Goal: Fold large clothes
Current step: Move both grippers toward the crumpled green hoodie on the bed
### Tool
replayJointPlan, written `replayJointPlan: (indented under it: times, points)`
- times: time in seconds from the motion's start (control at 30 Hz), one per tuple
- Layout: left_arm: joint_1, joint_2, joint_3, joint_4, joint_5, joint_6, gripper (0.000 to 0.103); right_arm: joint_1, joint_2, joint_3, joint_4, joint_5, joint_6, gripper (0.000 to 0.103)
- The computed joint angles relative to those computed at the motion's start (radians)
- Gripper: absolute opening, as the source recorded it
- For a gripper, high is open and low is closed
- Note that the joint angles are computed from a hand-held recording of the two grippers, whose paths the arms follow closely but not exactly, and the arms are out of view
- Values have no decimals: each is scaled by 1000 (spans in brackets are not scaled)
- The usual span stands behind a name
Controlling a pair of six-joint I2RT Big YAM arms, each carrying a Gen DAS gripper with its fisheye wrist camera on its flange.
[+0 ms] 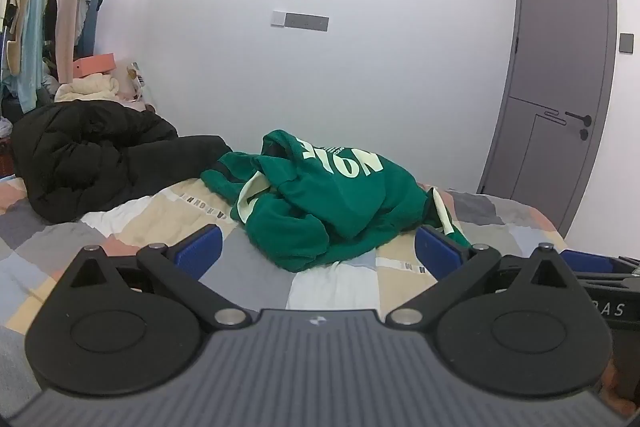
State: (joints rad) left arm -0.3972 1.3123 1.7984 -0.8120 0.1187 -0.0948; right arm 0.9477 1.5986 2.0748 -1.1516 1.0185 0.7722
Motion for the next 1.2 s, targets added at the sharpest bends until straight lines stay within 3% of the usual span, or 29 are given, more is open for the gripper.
replayJointPlan:
  times: [0.23,1.2]
  points:
    - [14,4,3,-8,24,-10,103,0,16,26,-12,-1,-13,103]
    - [19,16,8,-12,34,7,103,-12,36,28,-76,-32,88,103]
